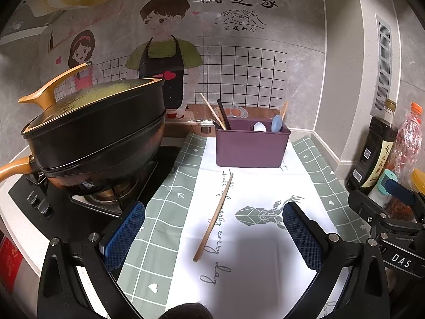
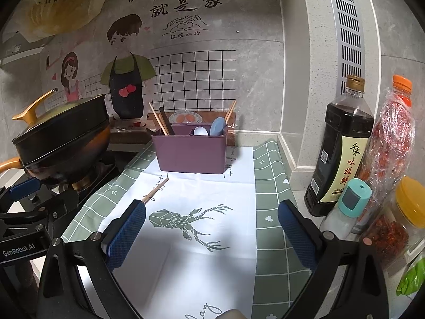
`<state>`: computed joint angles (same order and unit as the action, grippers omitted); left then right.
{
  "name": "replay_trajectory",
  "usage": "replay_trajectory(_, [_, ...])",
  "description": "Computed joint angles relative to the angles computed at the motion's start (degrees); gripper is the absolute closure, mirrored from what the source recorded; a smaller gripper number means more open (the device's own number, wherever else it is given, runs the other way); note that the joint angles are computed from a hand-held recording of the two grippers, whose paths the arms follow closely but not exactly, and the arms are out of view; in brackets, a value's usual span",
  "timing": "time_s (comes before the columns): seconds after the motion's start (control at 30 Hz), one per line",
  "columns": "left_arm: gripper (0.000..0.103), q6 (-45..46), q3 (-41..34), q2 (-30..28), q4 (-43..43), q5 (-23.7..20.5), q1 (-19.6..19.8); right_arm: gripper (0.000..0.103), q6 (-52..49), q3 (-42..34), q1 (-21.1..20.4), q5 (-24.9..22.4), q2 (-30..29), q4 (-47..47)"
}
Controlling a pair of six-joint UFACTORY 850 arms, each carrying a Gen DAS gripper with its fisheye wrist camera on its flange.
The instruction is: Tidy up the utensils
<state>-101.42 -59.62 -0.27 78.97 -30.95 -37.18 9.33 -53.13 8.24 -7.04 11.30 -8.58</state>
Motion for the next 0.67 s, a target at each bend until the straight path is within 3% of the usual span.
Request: replay_trajectory(0.67, [0.0,-1.68,-0.36,-0.62,0.97,-1.77,-0.61,0.002,1.88,-0.14,-0.07,0.23,-0.1,-1.18])
